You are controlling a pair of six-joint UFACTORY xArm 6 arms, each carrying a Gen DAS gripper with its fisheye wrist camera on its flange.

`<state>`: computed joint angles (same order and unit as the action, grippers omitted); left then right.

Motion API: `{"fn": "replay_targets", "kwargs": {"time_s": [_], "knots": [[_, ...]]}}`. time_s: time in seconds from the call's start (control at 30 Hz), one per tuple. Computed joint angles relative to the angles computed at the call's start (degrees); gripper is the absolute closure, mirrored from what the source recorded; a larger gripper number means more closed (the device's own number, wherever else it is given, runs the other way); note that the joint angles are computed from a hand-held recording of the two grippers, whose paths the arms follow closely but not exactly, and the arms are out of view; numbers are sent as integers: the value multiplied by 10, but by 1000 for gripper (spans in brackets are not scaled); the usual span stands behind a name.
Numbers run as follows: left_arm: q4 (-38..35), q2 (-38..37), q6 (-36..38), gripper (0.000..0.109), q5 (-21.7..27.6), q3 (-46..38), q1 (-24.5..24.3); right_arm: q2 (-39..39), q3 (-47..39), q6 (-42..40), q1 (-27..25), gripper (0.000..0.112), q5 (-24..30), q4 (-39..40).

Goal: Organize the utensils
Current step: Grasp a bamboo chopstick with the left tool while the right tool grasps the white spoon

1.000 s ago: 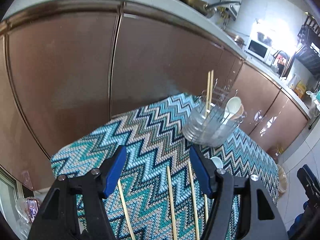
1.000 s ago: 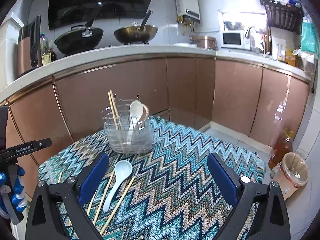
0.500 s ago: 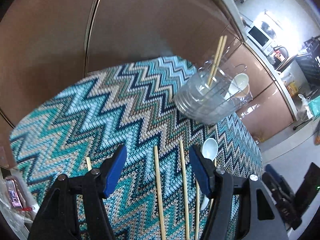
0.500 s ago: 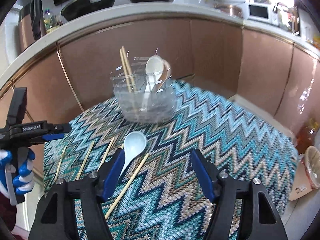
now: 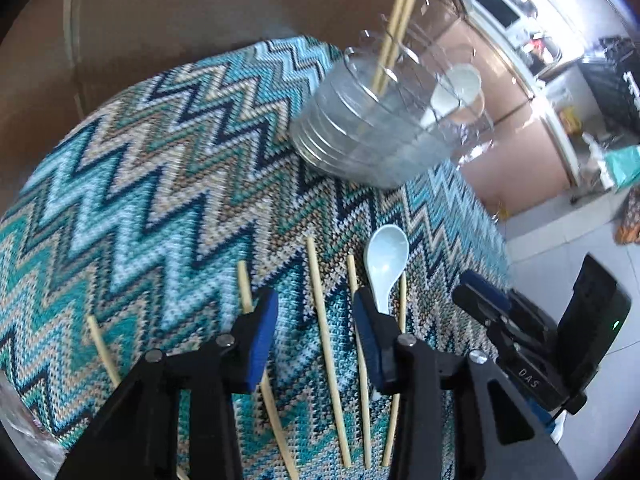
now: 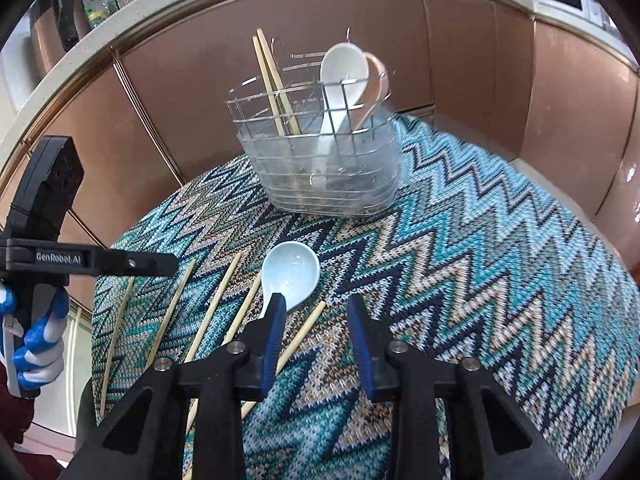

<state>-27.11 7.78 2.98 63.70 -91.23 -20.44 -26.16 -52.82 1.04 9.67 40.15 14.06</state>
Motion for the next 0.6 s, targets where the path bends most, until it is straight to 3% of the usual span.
{"fn": "replay_targets", "kwargs": {"time_s": [0.23,0.6], "knots": [[65,72,-36,76,54,-89,-22,76,-66,-93,-22,86,42,97],[117,139,-69,88,105,-172,-46,172,-155,-162,-38,86,95,135]]}}
